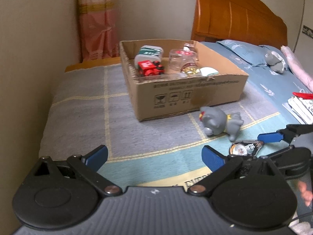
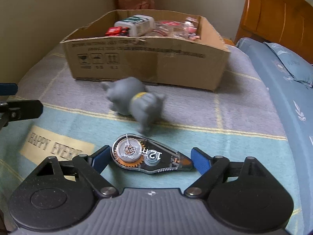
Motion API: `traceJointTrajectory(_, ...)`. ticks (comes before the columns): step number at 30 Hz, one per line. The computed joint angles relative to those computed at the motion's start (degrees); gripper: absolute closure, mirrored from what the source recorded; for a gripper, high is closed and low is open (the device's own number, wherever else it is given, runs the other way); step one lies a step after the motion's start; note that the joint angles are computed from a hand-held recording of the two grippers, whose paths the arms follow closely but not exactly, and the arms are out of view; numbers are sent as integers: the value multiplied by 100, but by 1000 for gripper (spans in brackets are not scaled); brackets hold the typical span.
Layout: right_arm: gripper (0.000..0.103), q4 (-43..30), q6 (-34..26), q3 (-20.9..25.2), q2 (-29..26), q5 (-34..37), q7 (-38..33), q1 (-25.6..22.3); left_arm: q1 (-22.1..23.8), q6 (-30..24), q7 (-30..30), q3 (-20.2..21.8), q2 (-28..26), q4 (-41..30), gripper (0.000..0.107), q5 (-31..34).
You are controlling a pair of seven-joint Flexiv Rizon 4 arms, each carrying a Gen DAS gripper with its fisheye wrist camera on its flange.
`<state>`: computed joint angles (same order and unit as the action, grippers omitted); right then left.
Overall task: Organize rigid objects
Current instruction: 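Grasp the clear correction-tape dispenser with the right gripper, then grasp the grey cat figurine with the left gripper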
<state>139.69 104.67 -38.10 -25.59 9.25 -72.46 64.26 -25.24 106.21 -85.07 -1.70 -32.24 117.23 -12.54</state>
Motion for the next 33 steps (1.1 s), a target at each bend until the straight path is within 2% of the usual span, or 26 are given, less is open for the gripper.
traceJointTrajectory(5, 12, 138, 183, 178, 82, 32, -198, -406, -6, -161, 130, -126, -59, -194, 5, 120)
traceJointTrajectory(8, 11, 147, 313, 477, 122, 58, -414, -789, -16, -349, 191, -203, -131, -372, 5, 165)
traceJointTrajectory(11, 0, 133, 303, 660, 117, 144, -587, -1005, 3, -550, 264, -306, -200, -545, 5, 243)
traceJointTrajectory(18, 0, 235, 986, 1703, 107, 260, -1152, -1963, 69, -902, 418, -562, -452, -967, 5, 389)
traceJointTrajectory(22, 0, 196, 1152, 2031, 72, 471, -1418, -2202, 203, -954, 570, -790, -678, -1225, 5, 479)
traceJointTrajectory(26, 0, 141, 1173, 2239, 80, 658, -1637, -2338, 672, -771, 842, -1394, -942, -1372, 5, 626)
traceJointTrajectory(33, 0, 108, 1376, 2608, 29, 791, -1855, -2640, 708, -887, 1126, -1486, -1214, -1715, 6, 646)
